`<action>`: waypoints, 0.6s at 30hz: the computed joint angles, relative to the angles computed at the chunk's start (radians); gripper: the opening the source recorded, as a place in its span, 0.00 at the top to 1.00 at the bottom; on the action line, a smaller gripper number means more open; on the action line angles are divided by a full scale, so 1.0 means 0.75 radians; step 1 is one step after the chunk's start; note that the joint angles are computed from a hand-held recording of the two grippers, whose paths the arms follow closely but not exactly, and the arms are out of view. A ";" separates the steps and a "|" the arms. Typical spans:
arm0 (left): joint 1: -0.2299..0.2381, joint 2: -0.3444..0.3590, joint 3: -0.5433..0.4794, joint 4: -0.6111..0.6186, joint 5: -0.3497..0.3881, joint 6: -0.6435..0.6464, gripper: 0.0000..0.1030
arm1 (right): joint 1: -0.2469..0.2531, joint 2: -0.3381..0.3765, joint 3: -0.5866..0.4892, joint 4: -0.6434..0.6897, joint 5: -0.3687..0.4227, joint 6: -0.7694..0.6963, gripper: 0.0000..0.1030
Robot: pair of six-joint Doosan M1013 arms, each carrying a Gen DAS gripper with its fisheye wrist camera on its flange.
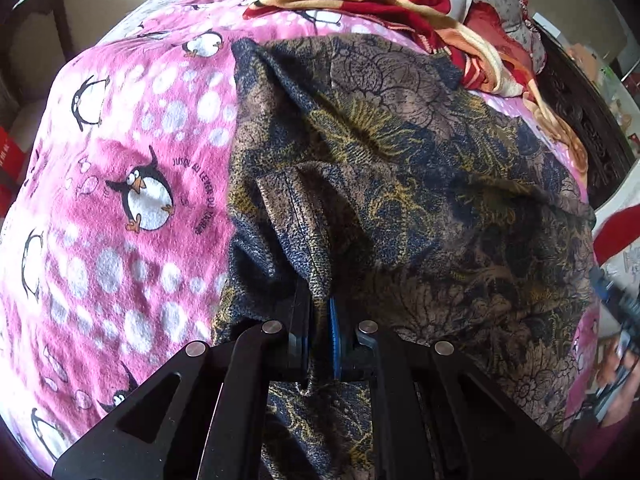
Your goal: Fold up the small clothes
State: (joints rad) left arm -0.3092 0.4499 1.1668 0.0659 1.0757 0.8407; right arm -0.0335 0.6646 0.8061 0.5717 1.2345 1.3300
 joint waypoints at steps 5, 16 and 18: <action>-0.010 -0.002 -0.009 0.052 0.007 0.000 0.92 | 0.017 0.076 -0.162 0.015 -0.022 0.017 0.63; -0.007 -0.059 0.061 0.110 -0.125 -0.072 0.66 | 0.081 0.215 -0.357 -0.171 -0.023 0.161 0.68; -0.016 -0.091 0.097 0.177 -0.199 -0.120 0.46 | 0.076 0.168 -0.292 -0.175 -0.055 0.136 0.68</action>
